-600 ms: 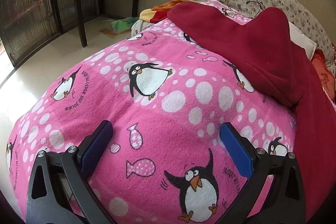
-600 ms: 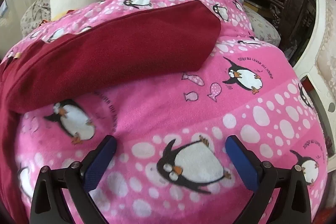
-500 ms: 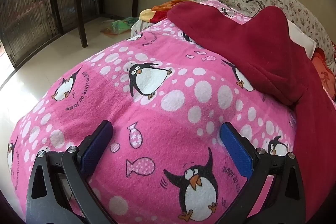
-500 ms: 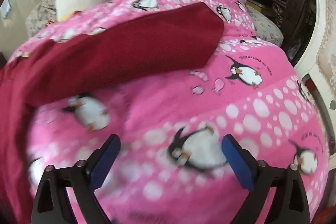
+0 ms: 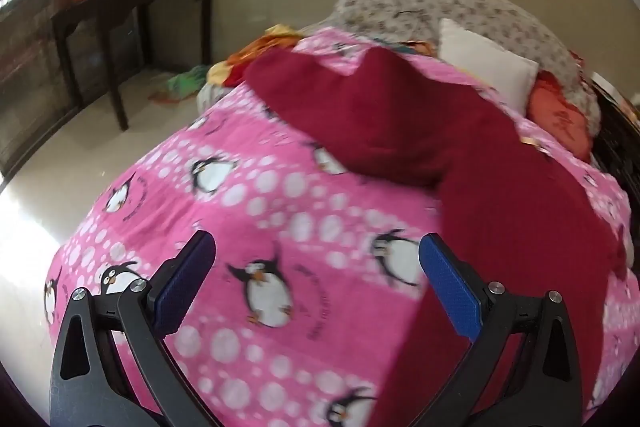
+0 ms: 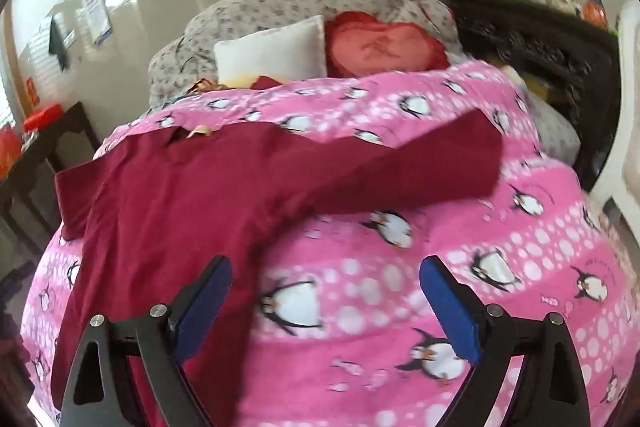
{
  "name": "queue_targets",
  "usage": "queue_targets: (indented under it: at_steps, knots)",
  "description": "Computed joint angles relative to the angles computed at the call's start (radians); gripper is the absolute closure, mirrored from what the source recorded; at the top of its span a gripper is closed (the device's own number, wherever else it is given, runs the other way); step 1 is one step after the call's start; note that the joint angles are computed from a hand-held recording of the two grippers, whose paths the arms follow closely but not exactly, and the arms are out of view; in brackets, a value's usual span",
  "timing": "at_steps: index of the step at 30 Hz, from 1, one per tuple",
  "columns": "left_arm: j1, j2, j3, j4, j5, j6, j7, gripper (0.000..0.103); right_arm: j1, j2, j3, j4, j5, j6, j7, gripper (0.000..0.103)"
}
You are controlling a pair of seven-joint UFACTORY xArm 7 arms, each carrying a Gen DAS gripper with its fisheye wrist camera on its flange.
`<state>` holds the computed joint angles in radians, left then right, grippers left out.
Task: Fold small clothes
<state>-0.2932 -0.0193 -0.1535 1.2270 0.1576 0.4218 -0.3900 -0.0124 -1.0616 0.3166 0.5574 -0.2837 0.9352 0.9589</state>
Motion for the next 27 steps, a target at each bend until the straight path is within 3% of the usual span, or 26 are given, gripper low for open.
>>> queue_targets:
  at_steps: [9,16,19,23,27]
  knots:
    - [-0.058,0.008,-0.040,0.067,0.008,0.009,0.052,0.001,-0.027,0.154,0.089,0.100,-0.072,-0.061,0.060,0.009]
    - [-0.100,0.072,-0.049,0.151,-0.062,0.013,0.116,0.001,-0.035,0.268,0.117,0.210,-0.144,-0.075,0.078,0.009]
    - [-0.123,0.107,-0.046,0.210,-0.022,0.024,0.099,0.001,-0.028,0.335,0.111,0.285,-0.161,-0.082,0.071,0.009]
    - [-0.149,0.156,-0.035,0.280,0.016,0.031,0.078,0.001,0.011,0.410,0.057,0.351,-0.137,-0.190,0.060,0.009]
    - [-0.175,0.229,-0.020,0.368,0.042,0.059,0.066,0.001,-0.034,0.498,0.097,0.424,-0.200,-0.226,0.104,0.009]
